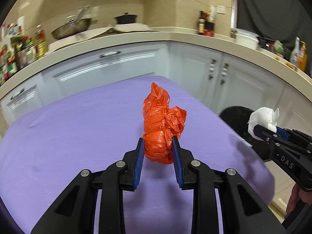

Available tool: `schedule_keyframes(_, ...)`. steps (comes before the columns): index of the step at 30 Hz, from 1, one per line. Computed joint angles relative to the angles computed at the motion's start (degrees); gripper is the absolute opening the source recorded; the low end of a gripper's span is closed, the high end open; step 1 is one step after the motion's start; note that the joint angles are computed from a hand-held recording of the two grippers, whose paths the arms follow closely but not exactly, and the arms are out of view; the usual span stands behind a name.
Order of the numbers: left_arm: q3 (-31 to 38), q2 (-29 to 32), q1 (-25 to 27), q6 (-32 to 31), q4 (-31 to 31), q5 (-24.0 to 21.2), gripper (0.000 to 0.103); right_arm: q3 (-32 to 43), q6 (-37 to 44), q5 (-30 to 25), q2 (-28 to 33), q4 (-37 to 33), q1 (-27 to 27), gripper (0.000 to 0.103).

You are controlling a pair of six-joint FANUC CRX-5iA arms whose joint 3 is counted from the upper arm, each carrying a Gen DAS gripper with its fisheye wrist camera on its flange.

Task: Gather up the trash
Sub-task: 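Carry the orange bag and white tissue over the bin with both tools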

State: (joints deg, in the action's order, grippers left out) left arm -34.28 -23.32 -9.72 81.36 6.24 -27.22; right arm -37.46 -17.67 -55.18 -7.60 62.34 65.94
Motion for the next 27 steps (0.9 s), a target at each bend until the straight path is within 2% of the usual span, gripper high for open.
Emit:
schedule_keyframes(14, 8.1, 9.39, -13.8, 4.57, -6.37, 2.12, 0.029, -8.9, -4.81, -7.56, -10.08, -1.65, -1.48, 0.026)
schedule_keyframes(20, 12.07, 14.37, -17.91, 6.96, -9.25, 3.02, 0.029, -10.6, -4.2, -7.58, -12.02, -1.55, -4.07, 0.026)
schedule_keyframes(27, 16.82, 19.84, -20.35, 9.73, -11.85, 2.45, 0.029, -11.89, -3.41, -5.38, -12.82, -0.76, -8.0, 0.026)
